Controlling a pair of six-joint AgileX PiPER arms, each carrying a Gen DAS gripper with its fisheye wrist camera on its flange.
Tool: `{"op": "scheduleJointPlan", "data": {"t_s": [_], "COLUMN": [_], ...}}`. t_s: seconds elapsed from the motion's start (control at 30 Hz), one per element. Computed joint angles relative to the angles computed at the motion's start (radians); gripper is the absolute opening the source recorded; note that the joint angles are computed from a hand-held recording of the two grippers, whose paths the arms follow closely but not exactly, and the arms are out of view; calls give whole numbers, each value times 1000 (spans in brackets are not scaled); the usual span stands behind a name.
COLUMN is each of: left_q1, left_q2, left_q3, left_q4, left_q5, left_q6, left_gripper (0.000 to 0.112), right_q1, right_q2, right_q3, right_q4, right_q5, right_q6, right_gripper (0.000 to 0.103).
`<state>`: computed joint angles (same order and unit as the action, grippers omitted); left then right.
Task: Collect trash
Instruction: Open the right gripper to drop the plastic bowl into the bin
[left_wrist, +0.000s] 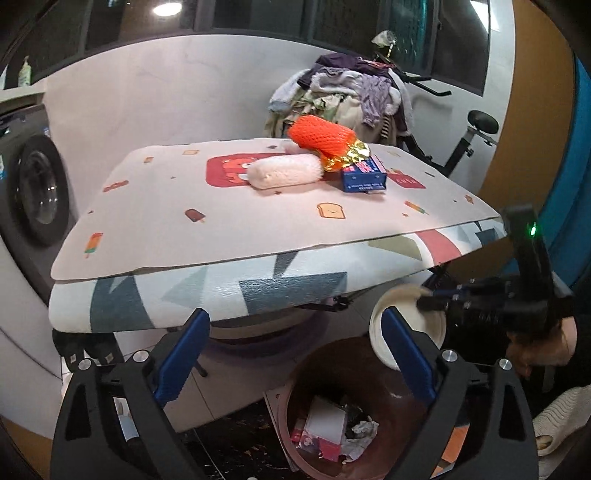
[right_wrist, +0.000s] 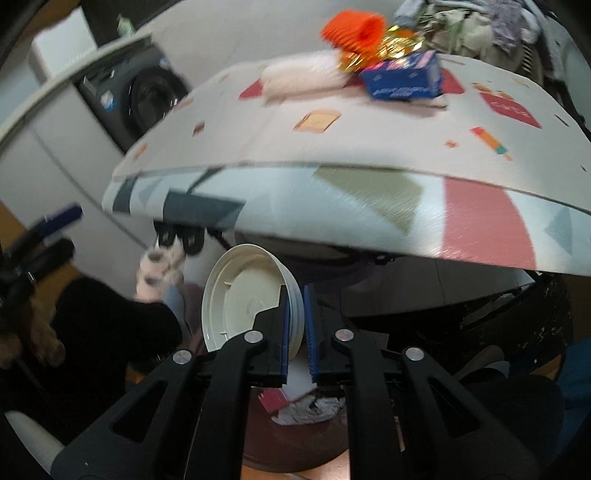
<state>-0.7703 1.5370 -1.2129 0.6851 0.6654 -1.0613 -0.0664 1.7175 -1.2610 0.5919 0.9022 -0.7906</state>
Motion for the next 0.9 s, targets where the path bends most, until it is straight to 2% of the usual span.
{"op": "scheduleJointPlan", "data": {"t_s": [0.43, 0.77, 0.8, 0.87, 0.9], "left_q1": [28, 48, 47, 47, 47], "left_q2": [35, 40, 42, 43, 45], "left_q3": [0, -1, -3, -6, -7], "left_q4": [-58, -91, -92, -94, -97], "left_q5": [7, 14, 17, 21, 23], "left_q6": [16, 25, 25, 29, 32], "left_gripper": [95, 96, 96, 97, 97], "right_q1": [95, 118, 120, 128, 132], "right_q2": [95, 113, 115, 115, 111], "right_q3": [-48, -56, -58, -56, -51], "right_q4": [-231, -277, -282, -303, -315], "right_q5": [29, 33, 32, 21, 12], "right_q6": [152, 197, 203, 227, 238], "right_gripper": [12, 19, 23, 47, 68]}}
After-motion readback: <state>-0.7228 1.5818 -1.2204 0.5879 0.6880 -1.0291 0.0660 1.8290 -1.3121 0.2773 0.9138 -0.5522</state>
